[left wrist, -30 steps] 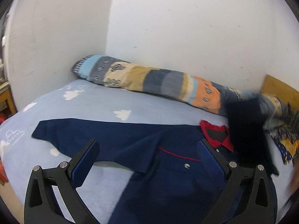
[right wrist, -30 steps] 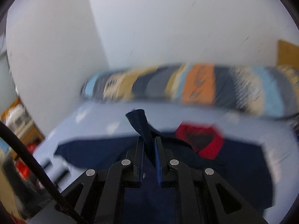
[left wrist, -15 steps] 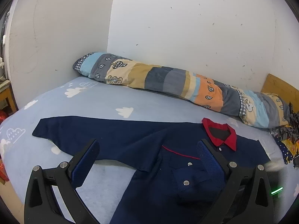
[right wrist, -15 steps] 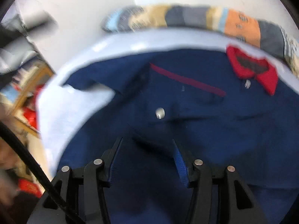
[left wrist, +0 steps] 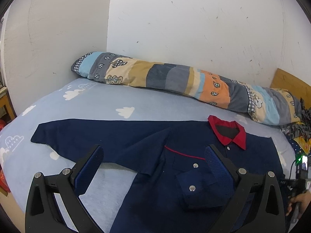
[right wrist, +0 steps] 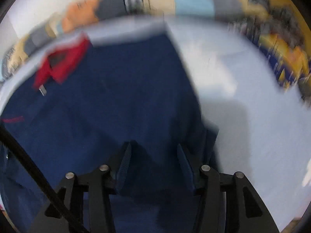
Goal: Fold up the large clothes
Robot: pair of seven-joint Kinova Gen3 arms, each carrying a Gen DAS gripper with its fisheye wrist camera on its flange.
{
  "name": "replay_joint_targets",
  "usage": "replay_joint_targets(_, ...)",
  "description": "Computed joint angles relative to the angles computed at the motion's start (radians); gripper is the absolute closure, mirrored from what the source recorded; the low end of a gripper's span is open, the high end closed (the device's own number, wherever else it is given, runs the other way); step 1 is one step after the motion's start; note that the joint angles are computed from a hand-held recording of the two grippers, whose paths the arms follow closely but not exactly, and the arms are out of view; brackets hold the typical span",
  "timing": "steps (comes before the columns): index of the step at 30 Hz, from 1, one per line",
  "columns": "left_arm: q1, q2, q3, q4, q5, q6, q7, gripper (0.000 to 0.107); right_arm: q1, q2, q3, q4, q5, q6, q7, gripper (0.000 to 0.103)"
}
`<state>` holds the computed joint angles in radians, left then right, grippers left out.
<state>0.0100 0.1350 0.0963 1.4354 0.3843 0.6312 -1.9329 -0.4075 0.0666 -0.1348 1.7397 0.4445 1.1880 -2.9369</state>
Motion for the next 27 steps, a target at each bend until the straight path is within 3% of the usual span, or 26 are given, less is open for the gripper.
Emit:
replay_joint_targets(4,-0.002,0.002,-0.002,-0.001,0.0,-0.002,0.004,0.004,-0.068,0.038,-0.018,-0.119,0.103,0.098,-0.017,0.047)
replay_joint_targets(6,-0.007,0.005,-0.002,-0.002,0.007,0.004,0.004,0.004,-0.13,0.055,-0.026,-0.175,0.166,0.101,-0.014,0.028)
replay_joint_targets(7,-0.008,0.007,-0.003,-0.004,0.006,0.008,0.006,0.004,-0.152,0.067,-0.025,-0.191,0.182,0.082,-0.002,0.027)
replay_joint_targets(10,-0.01,0.016,-0.003,-0.014,0.0,0.021,0.012,0.004,-0.156,0.12,-0.071,-0.227,0.144,-0.033,0.071,0.027)
replay_joint_targets(12,-0.009,0.017,-0.003,-0.014,-0.004,0.023,0.012,0.004,-0.182,0.196,-0.062,-0.279,0.094,-0.061,0.152,0.027)
replay_joint_targets(16,-0.014,0.015,0.0,-0.013,-0.001,0.028,-0.002,0.004,-0.222,0.302,-0.072,-0.363,0.074,0.033,0.232,0.025)
replay_joint_targets(19,-0.015,0.015,-0.002,-0.013,0.002,0.031,-0.004,0.004,-0.249,0.268,-0.078,-0.389,0.112,0.064,0.227,0.029)
replay_joint_targets(22,-0.016,0.017,-0.003,-0.015,0.004,0.04,0.001,0.004,-0.388,0.215,0.012,-0.388,0.228,0.106,0.158,0.022)
replay_joint_targets(25,-0.016,0.02,-0.003,-0.017,0.0,0.049,0.005,0.004,-0.433,0.114,0.047,-0.297,0.232,0.031,0.036,0.021)
replay_joint_targets(27,-0.012,0.021,-0.004,-0.016,-0.009,0.051,0.006,0.004,-0.391,0.083,0.032,-0.254,0.191,-0.017,-0.037,0.021)
